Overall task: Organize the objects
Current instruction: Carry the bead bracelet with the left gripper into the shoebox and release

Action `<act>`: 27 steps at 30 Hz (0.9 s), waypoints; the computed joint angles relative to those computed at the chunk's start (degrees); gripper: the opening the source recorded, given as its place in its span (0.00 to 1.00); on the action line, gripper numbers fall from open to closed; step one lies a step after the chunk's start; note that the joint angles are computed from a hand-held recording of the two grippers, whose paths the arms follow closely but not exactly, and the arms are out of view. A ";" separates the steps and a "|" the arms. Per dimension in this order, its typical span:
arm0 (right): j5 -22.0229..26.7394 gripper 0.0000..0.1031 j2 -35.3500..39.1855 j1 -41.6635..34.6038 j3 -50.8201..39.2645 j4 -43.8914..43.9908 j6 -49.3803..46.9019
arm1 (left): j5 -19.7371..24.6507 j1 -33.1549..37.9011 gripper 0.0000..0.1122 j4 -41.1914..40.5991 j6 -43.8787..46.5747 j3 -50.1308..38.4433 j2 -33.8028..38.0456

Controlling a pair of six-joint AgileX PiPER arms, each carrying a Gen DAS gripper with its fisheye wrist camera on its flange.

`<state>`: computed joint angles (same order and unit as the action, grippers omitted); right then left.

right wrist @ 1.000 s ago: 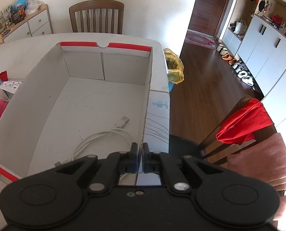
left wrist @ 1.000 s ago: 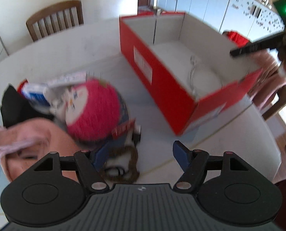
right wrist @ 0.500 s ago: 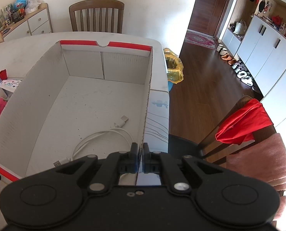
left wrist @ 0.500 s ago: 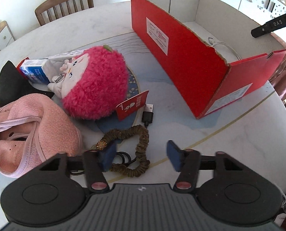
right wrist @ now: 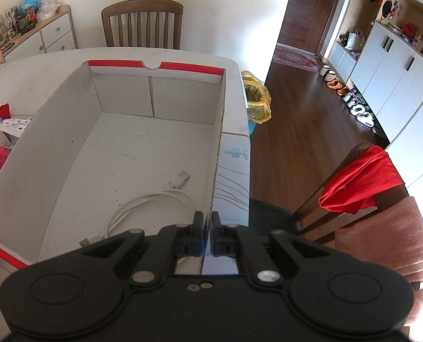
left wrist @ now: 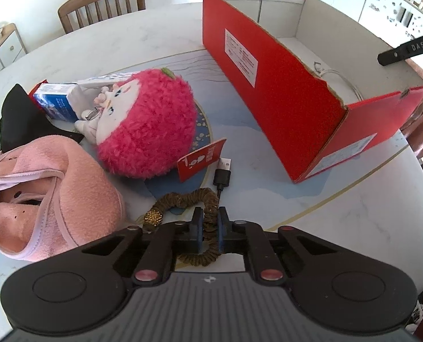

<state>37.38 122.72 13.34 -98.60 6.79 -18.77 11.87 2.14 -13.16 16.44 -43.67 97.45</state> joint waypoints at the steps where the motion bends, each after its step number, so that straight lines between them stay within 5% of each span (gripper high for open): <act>1: -0.02 0.03 -0.04 -0.06 0.07 0.09 -0.10 | 0.36 0.28 0.06 -2.12 2.11 0.00 -0.43; 7: -0.06 0.03 -0.10 -0.09 0.16 0.08 -0.11 | 4.38 0.17 0.06 -1.77 1.54 -0.74 -5.73; 16: -0.03 0.03 -0.09 -0.01 0.09 -0.24 0.02 | 14.45 2.83 0.06 -13.76 12.47 -6.49 -14.40; 27: 0.16 0.03 -0.33 0.15 0.21 -0.71 -0.23 | 21.00 -0.23 0.06 -17.63 16.82 -21.32 -10.91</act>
